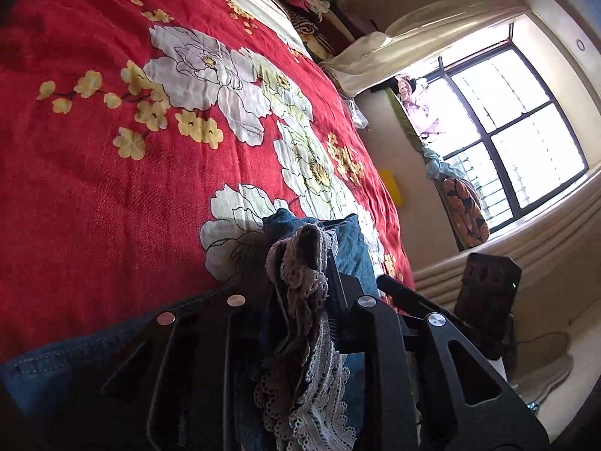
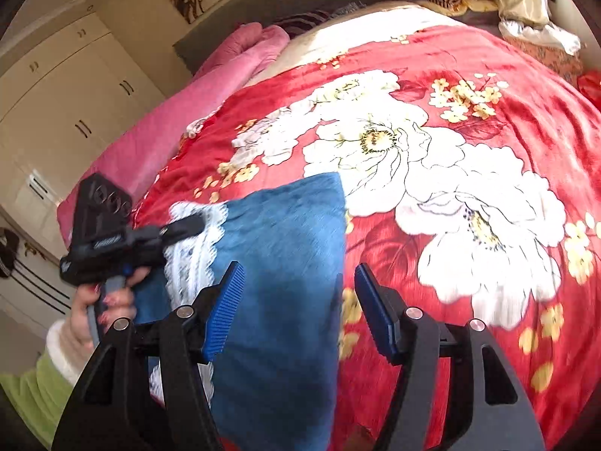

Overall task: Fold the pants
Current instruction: 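Fold the lace hem with the left gripper over toward the waistband, then open the left gripper and smooth the folded leg flat on the pants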

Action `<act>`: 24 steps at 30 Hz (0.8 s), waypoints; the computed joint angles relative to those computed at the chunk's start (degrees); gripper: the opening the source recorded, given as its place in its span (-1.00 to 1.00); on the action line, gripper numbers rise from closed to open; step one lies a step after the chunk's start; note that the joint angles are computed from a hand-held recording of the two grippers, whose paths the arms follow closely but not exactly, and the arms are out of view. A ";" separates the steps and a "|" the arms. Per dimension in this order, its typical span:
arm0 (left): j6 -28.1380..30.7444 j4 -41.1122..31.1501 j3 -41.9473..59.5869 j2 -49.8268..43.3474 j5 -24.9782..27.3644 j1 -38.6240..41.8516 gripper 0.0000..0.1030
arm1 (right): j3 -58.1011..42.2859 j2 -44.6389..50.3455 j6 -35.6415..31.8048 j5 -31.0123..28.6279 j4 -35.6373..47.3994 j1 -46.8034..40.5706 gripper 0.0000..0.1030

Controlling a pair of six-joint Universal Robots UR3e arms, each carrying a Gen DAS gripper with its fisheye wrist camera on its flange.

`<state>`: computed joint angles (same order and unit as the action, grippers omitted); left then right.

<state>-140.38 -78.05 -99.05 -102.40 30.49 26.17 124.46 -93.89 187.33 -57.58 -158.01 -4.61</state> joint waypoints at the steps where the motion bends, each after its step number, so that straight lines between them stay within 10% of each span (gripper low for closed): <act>1: -0.81 1.90 -1.23 1.16 0.05 0.15 -0.71 | -1.70 3.16 0.66 0.71 -0.18 -0.51 0.14; 5: -6.93 14.77 -7.00 4.24 3.40 -0.24 -0.71 | -8.95 14.46 1.36 7.20 1.71 -2.42 -0.45; 10: -17.01 25.56 -5.22 -1.69 7.47 -3.87 -0.51 | -11.94 16.14 1.74 0.25 1.26 0.90 -0.73; 17: -22.12 34.15 -6.40 -1.87 12.77 -6.24 -0.14 | -11.04 17.11 1.47 -6.25 -3.04 4.26 -0.71; 24: -16.91 27.54 -13.24 11.70 10.48 0.00 0.39 | -2.51 4.64 -0.46 -4.35 -4.27 1.42 -0.14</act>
<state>-157.29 -50.51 -112.29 -90.71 40.97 26.16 121.94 -89.25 186.87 -61.92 -162.28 -3.20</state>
